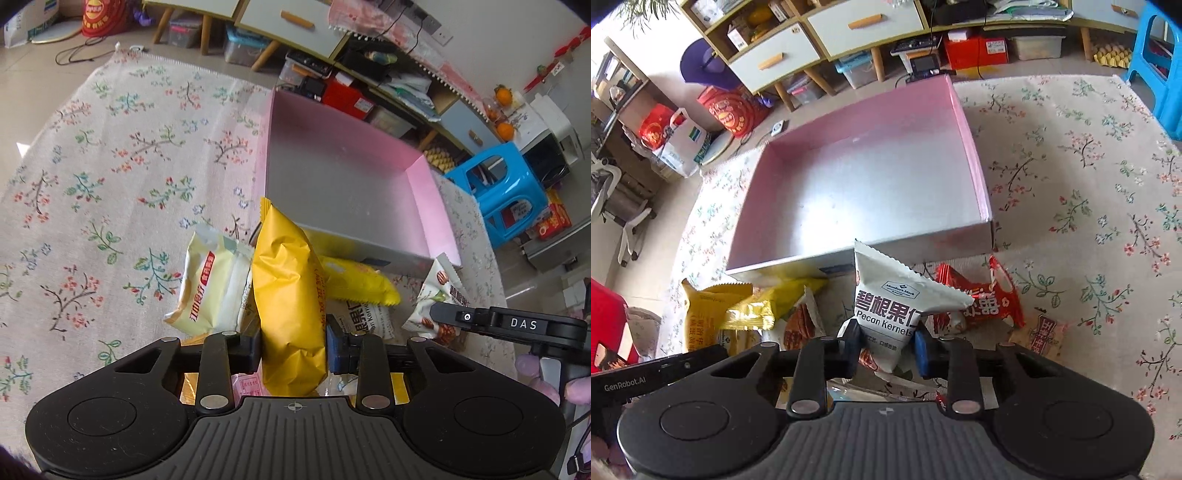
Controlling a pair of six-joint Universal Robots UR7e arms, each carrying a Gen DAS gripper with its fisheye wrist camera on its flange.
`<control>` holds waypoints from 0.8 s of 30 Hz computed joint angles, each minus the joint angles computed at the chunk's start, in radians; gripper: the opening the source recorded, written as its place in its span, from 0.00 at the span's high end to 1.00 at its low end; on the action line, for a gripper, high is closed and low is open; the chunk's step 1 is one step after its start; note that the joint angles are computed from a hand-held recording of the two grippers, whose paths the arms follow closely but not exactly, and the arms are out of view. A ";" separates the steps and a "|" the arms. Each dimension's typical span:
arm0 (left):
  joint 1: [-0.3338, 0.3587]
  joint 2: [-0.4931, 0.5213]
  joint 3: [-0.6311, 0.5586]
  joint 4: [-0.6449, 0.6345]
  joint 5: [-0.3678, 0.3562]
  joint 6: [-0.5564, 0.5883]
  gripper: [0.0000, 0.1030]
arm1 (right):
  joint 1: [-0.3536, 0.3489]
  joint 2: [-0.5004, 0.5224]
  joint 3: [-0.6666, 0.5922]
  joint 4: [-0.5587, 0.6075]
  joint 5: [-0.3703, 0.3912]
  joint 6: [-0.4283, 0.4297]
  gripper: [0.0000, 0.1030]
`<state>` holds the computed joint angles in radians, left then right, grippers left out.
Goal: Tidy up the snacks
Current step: 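Lower both held packs into the pink box and open both tools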
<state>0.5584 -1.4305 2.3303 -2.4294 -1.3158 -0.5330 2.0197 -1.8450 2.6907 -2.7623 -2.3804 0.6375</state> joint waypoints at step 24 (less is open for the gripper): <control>-0.044 0.274 -0.100 -0.304 0.218 0.100 0.71 | -0.126 0.149 -0.012 -0.587 0.046 -0.249 0.84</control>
